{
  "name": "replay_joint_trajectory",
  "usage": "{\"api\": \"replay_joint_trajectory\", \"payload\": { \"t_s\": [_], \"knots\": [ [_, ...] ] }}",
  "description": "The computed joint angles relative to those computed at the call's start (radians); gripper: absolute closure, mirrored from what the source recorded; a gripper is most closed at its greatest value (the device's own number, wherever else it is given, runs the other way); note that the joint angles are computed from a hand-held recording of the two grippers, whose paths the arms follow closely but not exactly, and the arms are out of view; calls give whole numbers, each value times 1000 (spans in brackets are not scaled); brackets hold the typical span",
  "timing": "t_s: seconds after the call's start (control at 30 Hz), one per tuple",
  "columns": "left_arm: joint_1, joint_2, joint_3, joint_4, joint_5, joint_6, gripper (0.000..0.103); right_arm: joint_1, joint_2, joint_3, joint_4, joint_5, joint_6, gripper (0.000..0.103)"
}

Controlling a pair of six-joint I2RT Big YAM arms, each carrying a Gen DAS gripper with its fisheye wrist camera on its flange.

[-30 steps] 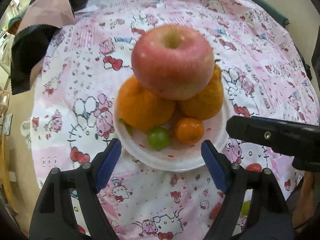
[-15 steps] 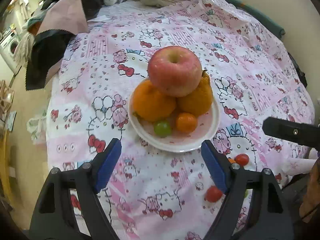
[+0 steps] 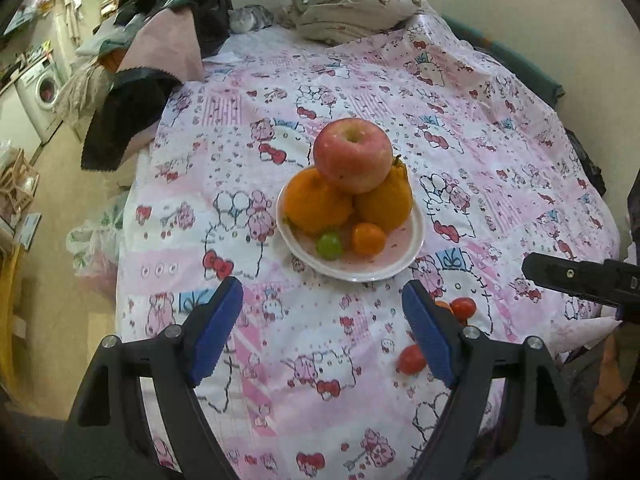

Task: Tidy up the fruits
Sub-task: 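Grasp a second green lime with the right tool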

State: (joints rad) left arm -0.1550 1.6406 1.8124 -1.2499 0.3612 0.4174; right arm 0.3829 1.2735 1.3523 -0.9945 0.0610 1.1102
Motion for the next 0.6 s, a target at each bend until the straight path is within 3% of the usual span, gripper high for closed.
{"api": "replay_joint_trajectory", "payload": {
  "t_s": [0.13,0.37,0.53,0.6],
  "knots": [
    [12,-15,-22,-35,2,0,24,0,-19,-26,-27,-8,23,31],
    [9,-28,-54,-28,-26,0,24,-42,-16,-91,-48,-181,81,31],
    [7,-8,-38,-48,-27,-14,24,-36,84,-33,-146,-236,9,32],
    [6,-4,-35,-48,-27,-16,23,-31,131,1,-197,-243,-42,42]
  ]
}}
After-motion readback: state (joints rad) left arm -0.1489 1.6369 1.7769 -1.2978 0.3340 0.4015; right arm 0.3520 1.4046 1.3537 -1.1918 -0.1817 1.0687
